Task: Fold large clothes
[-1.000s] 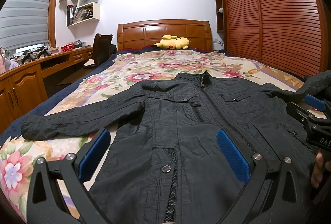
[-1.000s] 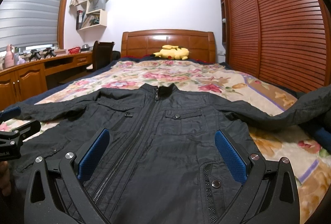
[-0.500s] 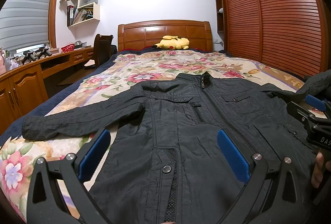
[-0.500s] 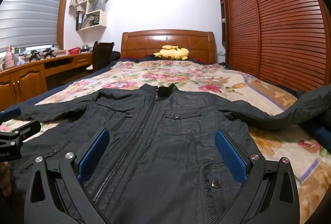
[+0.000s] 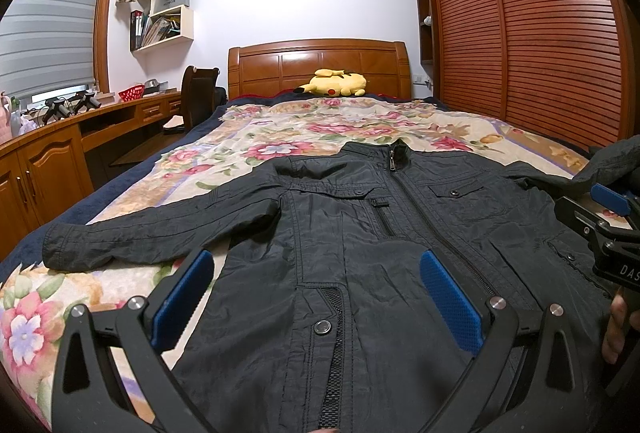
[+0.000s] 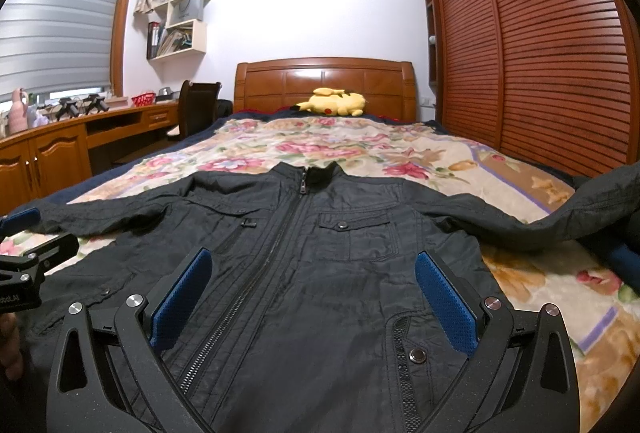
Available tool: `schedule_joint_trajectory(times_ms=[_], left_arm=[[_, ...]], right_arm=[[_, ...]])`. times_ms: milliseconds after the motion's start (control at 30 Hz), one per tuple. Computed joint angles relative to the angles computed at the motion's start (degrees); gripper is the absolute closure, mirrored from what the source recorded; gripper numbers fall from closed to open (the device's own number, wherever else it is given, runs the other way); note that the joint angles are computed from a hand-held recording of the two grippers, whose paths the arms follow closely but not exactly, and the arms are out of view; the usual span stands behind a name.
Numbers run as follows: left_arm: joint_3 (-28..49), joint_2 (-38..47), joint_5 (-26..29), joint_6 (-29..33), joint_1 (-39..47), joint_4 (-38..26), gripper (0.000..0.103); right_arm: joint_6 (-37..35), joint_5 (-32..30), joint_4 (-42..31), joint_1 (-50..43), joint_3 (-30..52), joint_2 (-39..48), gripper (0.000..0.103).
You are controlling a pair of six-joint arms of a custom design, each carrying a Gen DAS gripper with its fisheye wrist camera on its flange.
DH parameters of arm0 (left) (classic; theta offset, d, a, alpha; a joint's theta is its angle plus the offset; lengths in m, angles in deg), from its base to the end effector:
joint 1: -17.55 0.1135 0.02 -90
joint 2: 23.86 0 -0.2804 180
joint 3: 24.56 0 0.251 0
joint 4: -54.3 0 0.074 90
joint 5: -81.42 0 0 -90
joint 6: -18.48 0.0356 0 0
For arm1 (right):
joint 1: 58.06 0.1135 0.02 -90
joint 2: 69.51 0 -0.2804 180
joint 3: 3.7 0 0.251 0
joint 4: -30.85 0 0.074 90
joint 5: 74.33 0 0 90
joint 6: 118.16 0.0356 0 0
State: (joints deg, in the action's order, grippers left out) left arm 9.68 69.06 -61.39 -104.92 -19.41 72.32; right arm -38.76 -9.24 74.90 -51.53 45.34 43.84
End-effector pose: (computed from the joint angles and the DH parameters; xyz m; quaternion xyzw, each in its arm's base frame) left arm 0.2066 -0.1200 0.1169 -0.1602 0.8193 0.1149 0.5384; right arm 0.3357 0.0535 0.1079 -0.2412 0.7738 0.1570 0.5642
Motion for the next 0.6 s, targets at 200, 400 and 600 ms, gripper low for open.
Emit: schedule_joint_trajectory(times_ms=[200,400,600], left_arm=[[-0.02,0.08,-0.05,0.08,-0.01,0.15,0.0],[-0.02,0.19,-0.13,0.04,-0.07,0.24,0.0],[-0.03,0.29,-0.08,0.02,-0.06,0.34,0.0]], right_arm=[[0.05,-0.03,0.15,-0.02,-0.01,0.09,0.0],[0.07,-0.16,0.03,-0.13,0.08,0.08,0.0],[0.0,-0.38,-0.28,-0.33,0.28,0.03,0.0]])
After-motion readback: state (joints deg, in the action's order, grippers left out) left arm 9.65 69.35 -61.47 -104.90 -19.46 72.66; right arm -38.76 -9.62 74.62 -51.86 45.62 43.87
